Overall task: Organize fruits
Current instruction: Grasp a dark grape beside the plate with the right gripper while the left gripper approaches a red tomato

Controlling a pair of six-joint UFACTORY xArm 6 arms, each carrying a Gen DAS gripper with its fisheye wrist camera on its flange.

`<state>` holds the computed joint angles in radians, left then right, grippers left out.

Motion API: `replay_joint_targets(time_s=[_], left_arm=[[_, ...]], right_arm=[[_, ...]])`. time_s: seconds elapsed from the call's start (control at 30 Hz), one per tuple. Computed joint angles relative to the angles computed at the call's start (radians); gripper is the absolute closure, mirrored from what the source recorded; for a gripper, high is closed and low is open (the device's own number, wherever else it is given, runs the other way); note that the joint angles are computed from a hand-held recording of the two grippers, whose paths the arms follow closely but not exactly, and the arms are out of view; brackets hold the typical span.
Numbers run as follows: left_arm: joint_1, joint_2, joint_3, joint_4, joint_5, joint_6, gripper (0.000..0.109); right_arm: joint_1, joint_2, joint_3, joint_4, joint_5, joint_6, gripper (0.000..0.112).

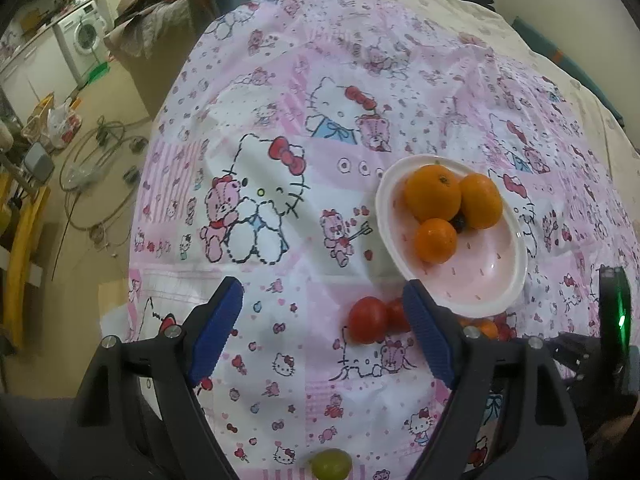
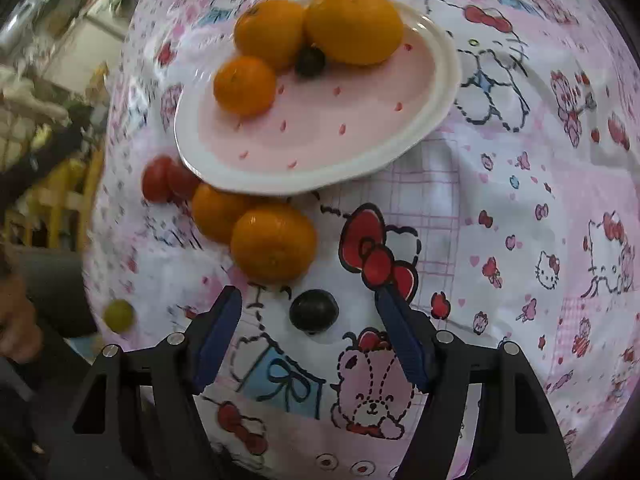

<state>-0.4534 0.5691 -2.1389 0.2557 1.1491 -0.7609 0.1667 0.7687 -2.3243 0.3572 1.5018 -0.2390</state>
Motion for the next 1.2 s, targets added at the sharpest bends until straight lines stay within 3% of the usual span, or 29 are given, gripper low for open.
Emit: replay_joint_targets(time_s=[0.23, 0.27, 0.47, 0.67, 0.73, 0.83, 1.0, 1.1, 1.2], left_arm=[[0.008, 0.003, -0.004, -0.022, 0.005, -0.005, 0.029], [0.007, 0.006, -0.008, -0.023, 0.006, -0.002, 0.029], [-0.003, 0.052, -0.075, -0.011, 0.054, 0.018, 0.029], [0.003, 0.078, -0.111, -0.017, 0.106, 0.006, 0.029], [0.003, 0.128, -0.199, -0.008, 0.194, 0.005, 0.029], [0.017, 0.166, -0.26, -0.042, 0.256, -0.014, 0.029], [0.031, 0.185, -0.28, -0.066, 0.254, -0.044, 0.029], [0.039, 0.194, -0.282, -0.097, 0.241, -0.052, 0.036], [0.045, 0.232, -0.331, -0.145, 0.244, -0.027, 0.05]], right_arm=[[0.047, -0.104, 0.177, -0.153, -0.125, -0.066, 0.07], [0.051, -0.119, 0.201, -0.163, -0.134, -0.081, 0.087], [0.027, -0.095, 0.133, -0.1, -0.068, -0.074, 0.087], [-0.017, -0.088, 0.09, -0.039, -0.064, -0.073, 0.087], [-0.031, -0.098, 0.092, -0.015, -0.078, -0.071, 0.087], [-0.059, -0.137, 0.137, 0.049, -0.132, -0.067, 0.087], [-0.1, -0.178, 0.177, 0.112, -0.221, -0.031, 0.087], [-0.111, -0.143, 0.125, 0.141, -0.23, 0.019, 0.087], [-0.119, -0.13, 0.104, 0.169, -0.232, 0.042, 0.087]])
